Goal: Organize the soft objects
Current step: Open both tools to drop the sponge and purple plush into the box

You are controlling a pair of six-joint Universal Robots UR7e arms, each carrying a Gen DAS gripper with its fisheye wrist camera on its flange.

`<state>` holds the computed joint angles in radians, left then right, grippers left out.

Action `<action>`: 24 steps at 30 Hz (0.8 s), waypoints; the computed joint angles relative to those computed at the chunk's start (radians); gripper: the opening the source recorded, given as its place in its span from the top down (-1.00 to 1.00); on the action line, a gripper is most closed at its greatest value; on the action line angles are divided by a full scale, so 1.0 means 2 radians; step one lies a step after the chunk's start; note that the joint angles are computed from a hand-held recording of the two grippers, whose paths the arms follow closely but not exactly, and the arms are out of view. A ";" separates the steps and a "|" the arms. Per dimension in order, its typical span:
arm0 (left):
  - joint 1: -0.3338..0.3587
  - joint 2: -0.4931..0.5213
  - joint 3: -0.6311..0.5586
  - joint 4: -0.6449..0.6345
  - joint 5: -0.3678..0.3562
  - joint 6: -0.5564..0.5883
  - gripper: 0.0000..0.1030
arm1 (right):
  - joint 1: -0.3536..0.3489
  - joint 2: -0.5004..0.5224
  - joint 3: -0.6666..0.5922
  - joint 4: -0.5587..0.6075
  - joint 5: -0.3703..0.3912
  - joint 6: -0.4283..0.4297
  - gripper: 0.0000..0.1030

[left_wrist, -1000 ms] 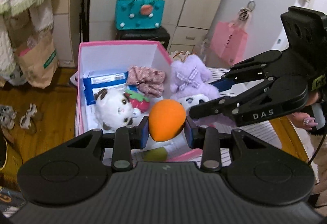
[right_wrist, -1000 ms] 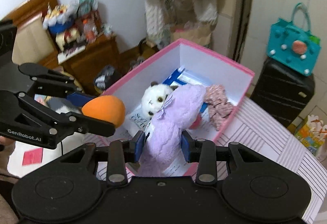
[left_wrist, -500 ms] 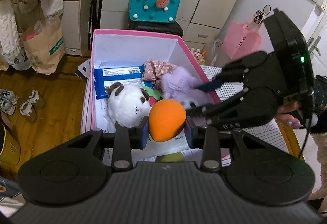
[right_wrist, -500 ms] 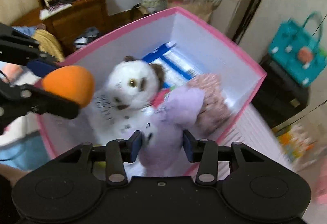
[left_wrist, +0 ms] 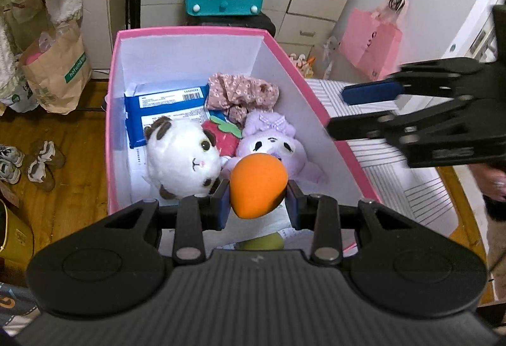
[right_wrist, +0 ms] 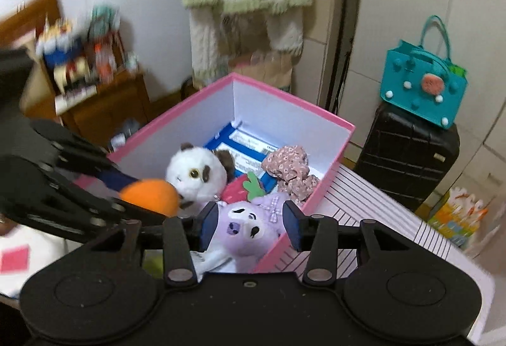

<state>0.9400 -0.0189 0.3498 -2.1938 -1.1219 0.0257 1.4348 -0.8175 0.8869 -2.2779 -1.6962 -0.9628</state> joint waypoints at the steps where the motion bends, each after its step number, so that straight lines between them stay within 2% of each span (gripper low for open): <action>1: 0.000 0.006 -0.010 0.006 0.001 0.003 0.33 | -0.004 -0.007 0.010 -0.006 0.011 0.003 0.02; 5: -0.001 0.042 -0.073 0.036 0.021 0.009 0.29 | -0.013 -0.026 0.042 -0.023 0.037 0.013 -0.02; 7: -0.003 0.061 -0.107 0.050 0.041 0.012 0.09 | -0.016 -0.030 0.053 -0.029 0.043 0.016 -0.03; 8: -0.003 0.070 -0.123 0.057 0.050 0.015 0.06 | -0.017 -0.031 0.055 -0.029 0.045 0.017 -0.03; 10: -0.004 0.063 -0.106 0.042 0.059 0.014 0.00 | -0.020 -0.034 0.060 -0.029 0.051 0.021 -0.03; 13: -0.002 0.059 -0.104 0.051 0.052 0.001 -0.08 | -0.023 -0.035 0.062 -0.028 0.055 0.026 -0.03; 18: -0.006 0.020 -0.025 0.007 0.060 -0.001 -0.20 | -0.027 -0.039 0.068 -0.030 0.064 0.033 -0.04; 20: -0.009 0.011 -0.008 -0.005 0.069 0.002 -0.31 | -0.028 -0.042 0.075 -0.036 0.067 0.032 -0.05; 21: -0.012 0.009 -0.004 -0.007 0.076 0.006 -0.47 | -0.028 -0.044 0.078 -0.038 0.067 0.030 -0.06; 24: -0.024 0.018 -0.022 0.011 0.119 0.026 -0.74 | -0.029 -0.049 0.089 -0.046 0.070 0.021 -0.12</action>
